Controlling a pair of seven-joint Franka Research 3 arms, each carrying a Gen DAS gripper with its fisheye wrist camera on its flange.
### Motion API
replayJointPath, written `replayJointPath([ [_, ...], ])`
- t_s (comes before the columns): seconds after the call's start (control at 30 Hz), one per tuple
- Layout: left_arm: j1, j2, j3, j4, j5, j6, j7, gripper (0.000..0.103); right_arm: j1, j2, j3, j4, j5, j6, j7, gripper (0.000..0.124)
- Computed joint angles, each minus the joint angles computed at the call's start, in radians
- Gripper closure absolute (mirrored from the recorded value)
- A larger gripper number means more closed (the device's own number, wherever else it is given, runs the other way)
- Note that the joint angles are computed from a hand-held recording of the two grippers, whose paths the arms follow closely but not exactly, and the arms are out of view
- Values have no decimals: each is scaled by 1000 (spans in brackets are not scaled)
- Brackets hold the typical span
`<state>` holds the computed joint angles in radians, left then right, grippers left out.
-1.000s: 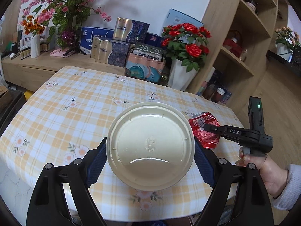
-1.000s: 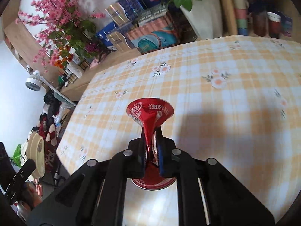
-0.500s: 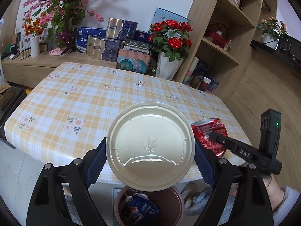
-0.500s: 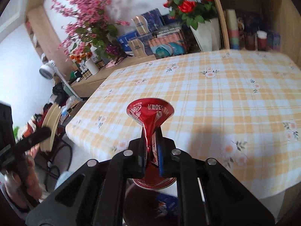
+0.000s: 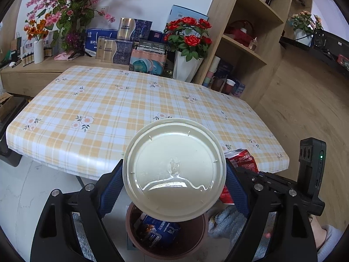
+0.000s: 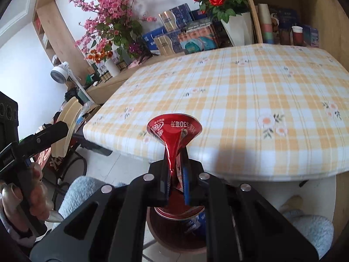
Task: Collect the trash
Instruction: 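Carry the cream lid and red can over the bin and open both tools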
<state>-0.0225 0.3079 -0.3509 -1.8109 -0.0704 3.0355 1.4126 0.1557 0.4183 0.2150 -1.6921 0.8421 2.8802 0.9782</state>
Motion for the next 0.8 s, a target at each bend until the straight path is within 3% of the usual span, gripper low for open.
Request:
replayJointPath([
  [0.47, 3, 14, 13, -29, 11, -2, -40, 20, 59, 64, -59, 36, -179, -113, 144, 110],
  [0.6, 6, 33, 9, -14, 13, -19, -41, 20, 48, 77, -48, 47, -195, -129, 154, 96],
  [0.8, -7, 52, 17, 3, 30, -39, -44, 19, 26, 65, -29, 35, -176, -90, 133, 85],
])
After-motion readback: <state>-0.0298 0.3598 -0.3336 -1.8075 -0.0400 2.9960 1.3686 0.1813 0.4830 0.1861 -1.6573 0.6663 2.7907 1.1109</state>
